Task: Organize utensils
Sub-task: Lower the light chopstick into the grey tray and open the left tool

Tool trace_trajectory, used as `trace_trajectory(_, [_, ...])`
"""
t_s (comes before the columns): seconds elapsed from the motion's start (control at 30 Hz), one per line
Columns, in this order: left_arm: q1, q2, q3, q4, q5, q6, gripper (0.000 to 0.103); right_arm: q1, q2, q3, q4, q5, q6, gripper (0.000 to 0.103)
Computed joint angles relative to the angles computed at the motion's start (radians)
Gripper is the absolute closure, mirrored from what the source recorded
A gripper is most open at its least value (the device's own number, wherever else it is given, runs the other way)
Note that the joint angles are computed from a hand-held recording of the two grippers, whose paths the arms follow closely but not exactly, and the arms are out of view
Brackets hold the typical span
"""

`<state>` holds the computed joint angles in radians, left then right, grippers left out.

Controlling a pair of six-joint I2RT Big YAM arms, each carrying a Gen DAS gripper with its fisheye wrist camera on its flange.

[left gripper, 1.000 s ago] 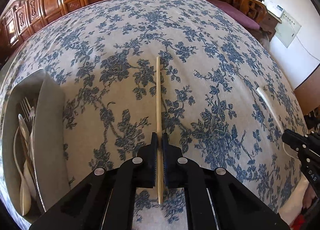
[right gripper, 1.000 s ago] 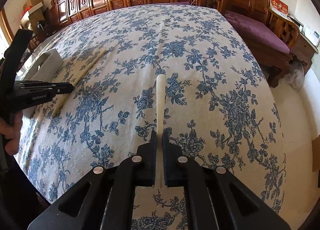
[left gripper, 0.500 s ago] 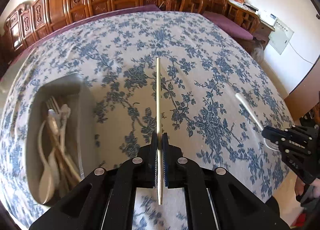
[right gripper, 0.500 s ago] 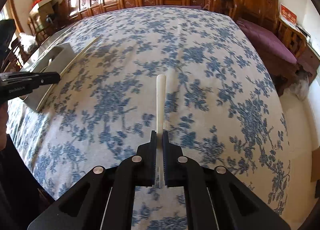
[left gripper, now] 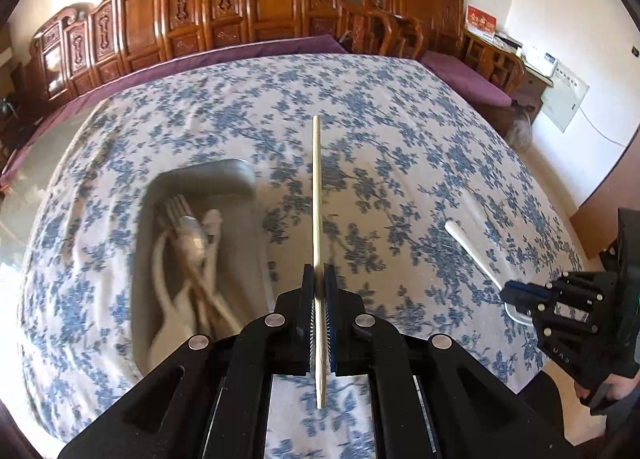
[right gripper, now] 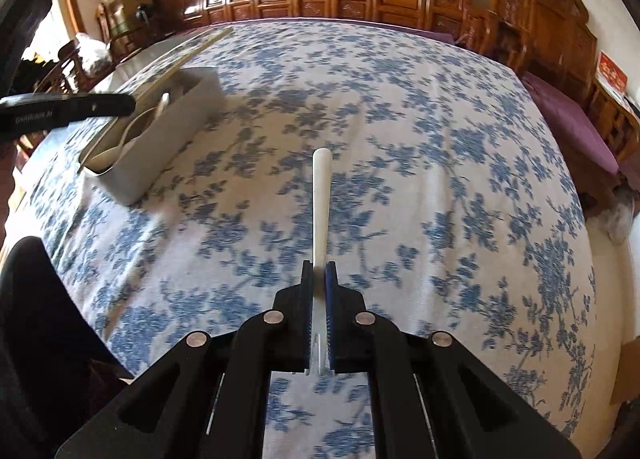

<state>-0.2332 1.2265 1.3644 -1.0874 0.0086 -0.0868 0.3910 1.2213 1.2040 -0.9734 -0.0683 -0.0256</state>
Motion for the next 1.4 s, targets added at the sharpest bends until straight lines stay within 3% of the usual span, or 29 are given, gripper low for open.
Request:
trace_trajectory(0.23, [0.092,-0.006,-0.01,0.0,-0.006,0.025,0.099,0.029,0.004,0.001,-0.002,0.033,-0.007,0.096])
trace_trajectory(0.43, [0.158,0.033,-0.02,-0.012,0.047,0.021,0.099,0.015,0.01,-0.008,-0.003,0.046,-0.001,0.096])
trace_trajectory(1.07, [0.153,0.094,-0.036,0.004,0.059,0.049,0.099,0.058,0.073,0.053,-0.006,0.08,0.03,0.096])
trace_trajectory(1.3, [0.185,0.061,-0.04,-0.003,0.077,0.075,0.083,0.097,0.105,0.106,-0.021,0.095,0.045,0.096])
trace_trajectory(1.4, [0.208,0.036,-0.039,-0.008,0.086,0.095,0.083,0.122,0.125,0.14,-0.025,0.095,0.056,0.096])
